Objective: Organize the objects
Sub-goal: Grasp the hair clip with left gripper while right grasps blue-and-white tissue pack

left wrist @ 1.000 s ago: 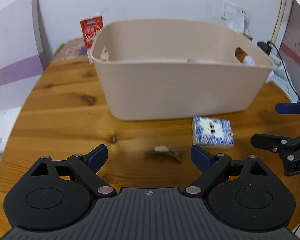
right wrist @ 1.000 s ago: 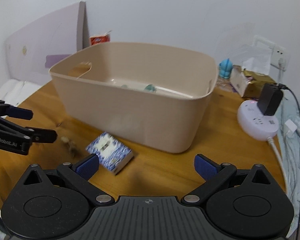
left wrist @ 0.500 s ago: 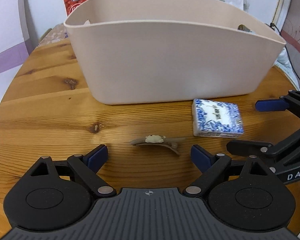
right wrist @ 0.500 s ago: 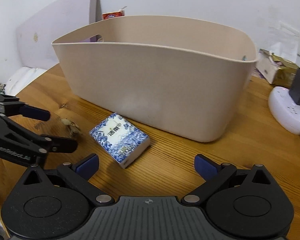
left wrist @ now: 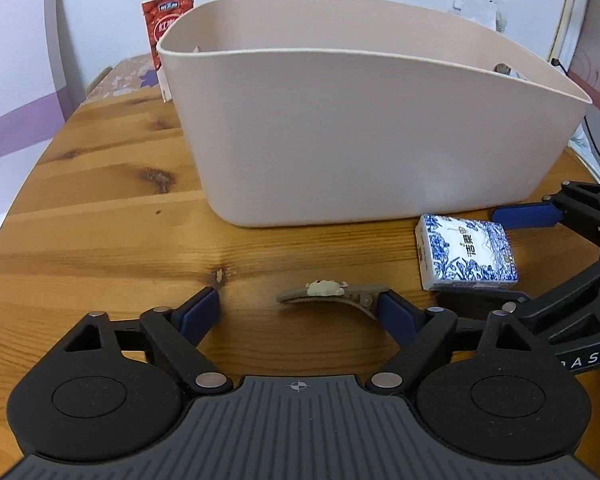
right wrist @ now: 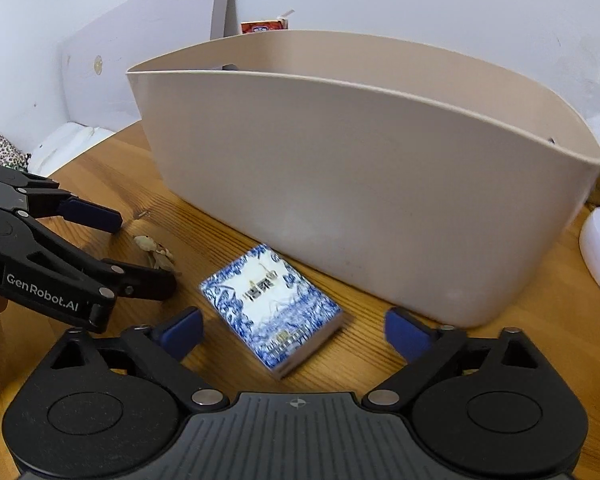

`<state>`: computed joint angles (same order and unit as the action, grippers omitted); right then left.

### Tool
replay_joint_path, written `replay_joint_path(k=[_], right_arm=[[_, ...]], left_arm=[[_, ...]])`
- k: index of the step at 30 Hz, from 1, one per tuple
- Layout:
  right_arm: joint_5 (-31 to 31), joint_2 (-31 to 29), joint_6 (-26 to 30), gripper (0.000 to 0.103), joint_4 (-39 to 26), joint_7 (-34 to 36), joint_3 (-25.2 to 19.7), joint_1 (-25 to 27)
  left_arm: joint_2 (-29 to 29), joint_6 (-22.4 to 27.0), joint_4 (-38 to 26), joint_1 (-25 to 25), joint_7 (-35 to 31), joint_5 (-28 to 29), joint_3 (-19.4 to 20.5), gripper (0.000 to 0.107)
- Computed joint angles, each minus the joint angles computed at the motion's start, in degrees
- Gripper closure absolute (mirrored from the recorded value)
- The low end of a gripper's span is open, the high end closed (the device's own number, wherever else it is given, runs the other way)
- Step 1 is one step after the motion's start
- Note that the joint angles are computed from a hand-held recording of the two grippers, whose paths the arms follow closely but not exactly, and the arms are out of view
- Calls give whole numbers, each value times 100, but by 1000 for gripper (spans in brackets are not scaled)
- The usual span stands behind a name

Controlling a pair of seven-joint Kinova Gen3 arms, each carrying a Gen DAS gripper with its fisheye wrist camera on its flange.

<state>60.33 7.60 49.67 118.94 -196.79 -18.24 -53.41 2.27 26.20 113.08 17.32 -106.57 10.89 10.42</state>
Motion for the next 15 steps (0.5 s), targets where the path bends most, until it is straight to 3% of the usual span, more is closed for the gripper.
replay_joint_path(k=[2, 6, 9, 15], right_arm=[[-33, 62, 38, 12, -89, 135, 7, 6], [-44, 109, 190, 33, -173, 217, 10, -97], [-118, 118, 231, 41, -245, 376, 0, -124], [-344, 51, 410, 50, -316, 644, -54, -207]], left_arm=[[16, -83, 16, -15, -100, 48, 0, 27], [-16, -134, 65, -95, -526, 385, 1, 40], [-59, -183, 106, -106, -597, 481, -16, 52], [-109, -34, 101, -125, -714, 598, -52, 53]])
